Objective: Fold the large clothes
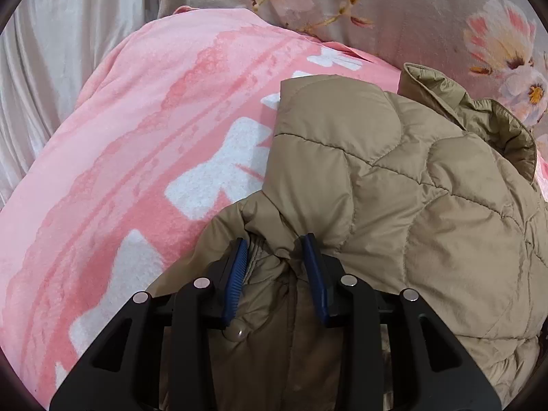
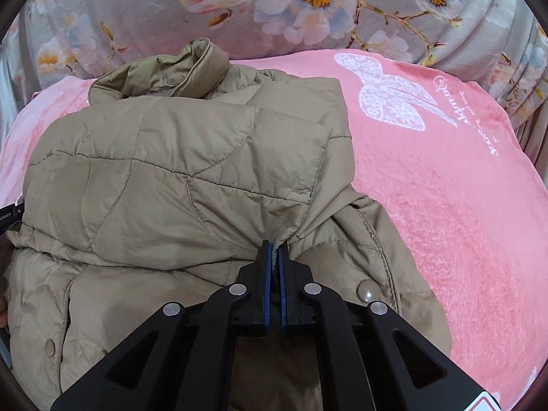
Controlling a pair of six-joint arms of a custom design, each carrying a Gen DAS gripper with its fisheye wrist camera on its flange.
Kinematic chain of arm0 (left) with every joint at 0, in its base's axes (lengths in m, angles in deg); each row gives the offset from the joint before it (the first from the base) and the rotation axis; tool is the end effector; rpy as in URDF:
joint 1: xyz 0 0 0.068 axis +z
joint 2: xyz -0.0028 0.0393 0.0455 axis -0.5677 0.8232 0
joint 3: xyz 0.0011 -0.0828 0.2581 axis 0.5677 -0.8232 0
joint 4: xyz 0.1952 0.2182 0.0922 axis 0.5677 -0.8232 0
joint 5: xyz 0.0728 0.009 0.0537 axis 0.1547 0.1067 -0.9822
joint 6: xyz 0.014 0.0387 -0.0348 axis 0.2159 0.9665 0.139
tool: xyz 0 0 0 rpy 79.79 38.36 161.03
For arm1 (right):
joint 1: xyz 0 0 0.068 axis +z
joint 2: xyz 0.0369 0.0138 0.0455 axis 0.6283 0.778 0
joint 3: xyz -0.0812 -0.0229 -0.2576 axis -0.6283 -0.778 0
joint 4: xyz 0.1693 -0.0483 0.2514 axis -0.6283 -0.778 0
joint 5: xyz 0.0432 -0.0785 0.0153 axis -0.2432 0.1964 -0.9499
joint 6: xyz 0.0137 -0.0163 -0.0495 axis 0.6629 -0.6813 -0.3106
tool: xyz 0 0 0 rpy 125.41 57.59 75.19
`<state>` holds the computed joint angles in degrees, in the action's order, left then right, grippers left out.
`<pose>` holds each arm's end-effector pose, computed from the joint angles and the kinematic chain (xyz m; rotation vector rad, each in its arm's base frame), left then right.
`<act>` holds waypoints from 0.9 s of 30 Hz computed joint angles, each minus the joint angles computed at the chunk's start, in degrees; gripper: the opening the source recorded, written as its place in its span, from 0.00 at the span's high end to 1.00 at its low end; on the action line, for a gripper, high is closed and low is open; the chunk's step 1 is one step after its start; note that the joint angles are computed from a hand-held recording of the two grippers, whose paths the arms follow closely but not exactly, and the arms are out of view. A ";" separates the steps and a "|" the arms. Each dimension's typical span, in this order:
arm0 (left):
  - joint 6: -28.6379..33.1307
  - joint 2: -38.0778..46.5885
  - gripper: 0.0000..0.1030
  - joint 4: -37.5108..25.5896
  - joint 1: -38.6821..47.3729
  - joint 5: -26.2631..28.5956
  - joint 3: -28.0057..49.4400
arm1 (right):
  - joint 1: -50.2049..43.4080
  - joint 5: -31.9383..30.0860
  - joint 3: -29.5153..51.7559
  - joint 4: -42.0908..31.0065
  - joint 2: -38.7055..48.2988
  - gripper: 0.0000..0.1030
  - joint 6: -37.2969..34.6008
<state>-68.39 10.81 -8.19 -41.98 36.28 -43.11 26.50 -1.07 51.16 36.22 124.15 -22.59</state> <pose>0.3314 -0.0392 0.1147 -0.0984 2.4569 -0.0016 0.1797 -0.0431 0.1274 0.4624 2.4889 -0.1587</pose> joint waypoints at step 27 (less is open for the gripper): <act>2.28 -0.38 0.53 -13.62 -11.09 4.06 16.35 | 12.11 -1.83 21.60 4.11 19.30 0.71 8.53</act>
